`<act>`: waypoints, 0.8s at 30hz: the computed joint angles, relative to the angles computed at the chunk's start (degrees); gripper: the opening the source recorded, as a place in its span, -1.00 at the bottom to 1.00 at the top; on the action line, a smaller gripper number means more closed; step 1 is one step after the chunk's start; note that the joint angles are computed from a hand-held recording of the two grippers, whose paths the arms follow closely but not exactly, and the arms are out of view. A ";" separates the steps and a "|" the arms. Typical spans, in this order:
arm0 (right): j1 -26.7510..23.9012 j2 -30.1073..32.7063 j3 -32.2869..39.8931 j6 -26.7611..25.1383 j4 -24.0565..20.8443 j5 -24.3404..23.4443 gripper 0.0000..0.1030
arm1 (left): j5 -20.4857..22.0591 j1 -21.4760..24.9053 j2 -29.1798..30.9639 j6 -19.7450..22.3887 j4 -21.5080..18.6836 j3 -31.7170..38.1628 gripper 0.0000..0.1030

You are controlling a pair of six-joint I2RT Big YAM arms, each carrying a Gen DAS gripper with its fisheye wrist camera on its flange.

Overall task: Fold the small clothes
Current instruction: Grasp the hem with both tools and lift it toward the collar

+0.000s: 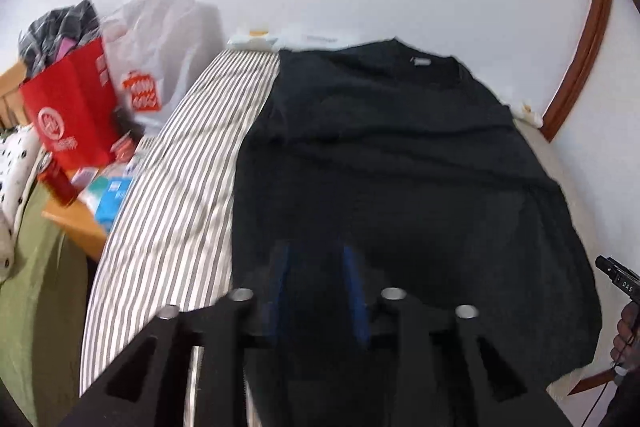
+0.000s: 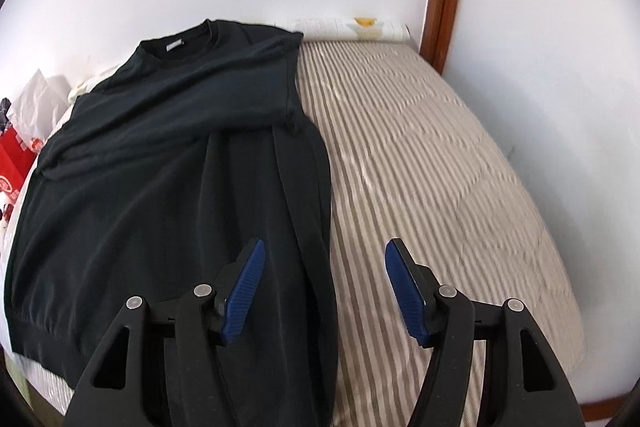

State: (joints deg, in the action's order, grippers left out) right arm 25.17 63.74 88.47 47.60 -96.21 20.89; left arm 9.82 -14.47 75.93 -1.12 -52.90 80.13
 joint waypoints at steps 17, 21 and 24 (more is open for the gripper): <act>7.06 -4.82 -9.44 6.29 6.08 -1.39 -0.19 | 2.98 4.24 -5.98 1.95 2.17 -12.43 -0.08; 7.42 -3.68 -8.94 5.95 7.32 -1.00 -0.23 | 3.01 3.87 -7.37 3.37 2.93 -14.00 -0.08; 7.72 -3.50 -9.07 6.81 8.84 -1.02 -0.23 | 2.73 2.96 -7.89 3.97 2.97 -14.47 -0.10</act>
